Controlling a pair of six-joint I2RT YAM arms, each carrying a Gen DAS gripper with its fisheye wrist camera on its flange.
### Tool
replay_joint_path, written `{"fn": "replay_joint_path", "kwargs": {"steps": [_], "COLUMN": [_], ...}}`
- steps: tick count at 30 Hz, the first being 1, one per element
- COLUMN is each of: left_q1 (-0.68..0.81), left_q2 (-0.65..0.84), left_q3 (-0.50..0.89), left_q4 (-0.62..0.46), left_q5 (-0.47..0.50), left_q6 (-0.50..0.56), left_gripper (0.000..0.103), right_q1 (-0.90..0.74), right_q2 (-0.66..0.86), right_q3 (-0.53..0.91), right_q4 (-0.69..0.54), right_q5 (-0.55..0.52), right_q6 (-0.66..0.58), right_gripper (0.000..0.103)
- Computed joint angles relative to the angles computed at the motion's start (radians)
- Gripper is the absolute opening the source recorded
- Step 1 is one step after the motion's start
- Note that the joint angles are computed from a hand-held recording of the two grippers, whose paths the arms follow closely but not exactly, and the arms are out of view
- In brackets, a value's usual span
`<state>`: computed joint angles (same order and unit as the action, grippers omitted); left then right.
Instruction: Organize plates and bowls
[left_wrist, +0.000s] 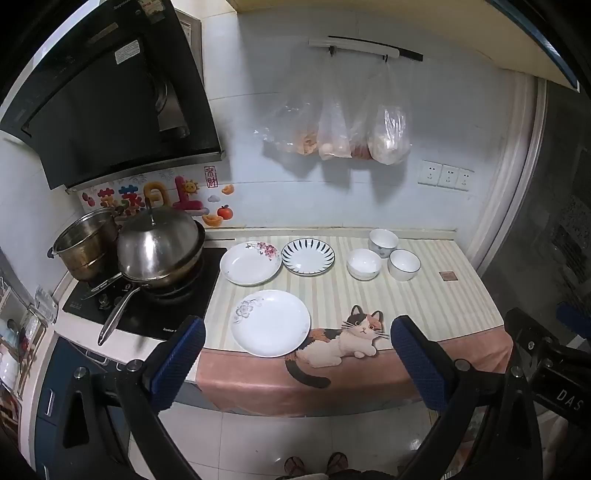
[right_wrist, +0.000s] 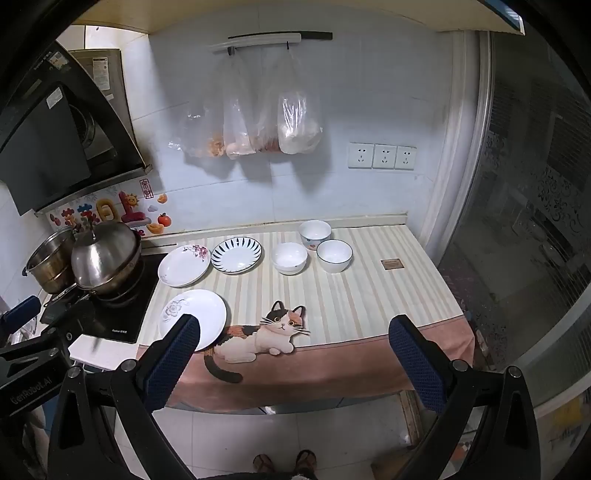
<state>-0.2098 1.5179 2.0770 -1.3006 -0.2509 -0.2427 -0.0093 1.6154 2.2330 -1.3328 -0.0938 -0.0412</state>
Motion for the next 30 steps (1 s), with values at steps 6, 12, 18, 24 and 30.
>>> {"fn": "replay_joint_path", "kwargs": {"steps": [6, 12, 18, 24, 30], "left_q1": [0.009, 0.0, 0.004, 0.007, 0.002], "left_q2": [-0.006, 0.009, -0.012, -0.011, -0.011], "left_q3": [-0.003, 0.028, -0.004, -0.001, -0.002], "left_q4": [0.003, -0.015, 0.001, 0.0, 0.0], "left_q5": [0.006, -0.008, -0.005, -0.004, -0.009], "left_q6": [0.007, 0.002, 0.009, 0.01, 0.007], "left_gripper": [0.103, 0.103, 0.103, 0.103, 0.103], "right_q1": [0.005, 0.012, 0.016, 0.017, 0.017], "right_q2": [-0.003, -0.019, 0.0, -0.008, 0.023], "right_q3": [-0.001, -0.036, 0.015, 0.002, 0.048], "right_q4": [0.001, 0.023, -0.008, -0.001, -0.02], "right_q5": [0.003, 0.005, 0.012, 0.01, 0.007], "right_q6": [0.001, 0.005, 0.008, 0.01, 0.01], "right_gripper": [0.103, 0.103, 0.103, 0.103, 0.103]}}
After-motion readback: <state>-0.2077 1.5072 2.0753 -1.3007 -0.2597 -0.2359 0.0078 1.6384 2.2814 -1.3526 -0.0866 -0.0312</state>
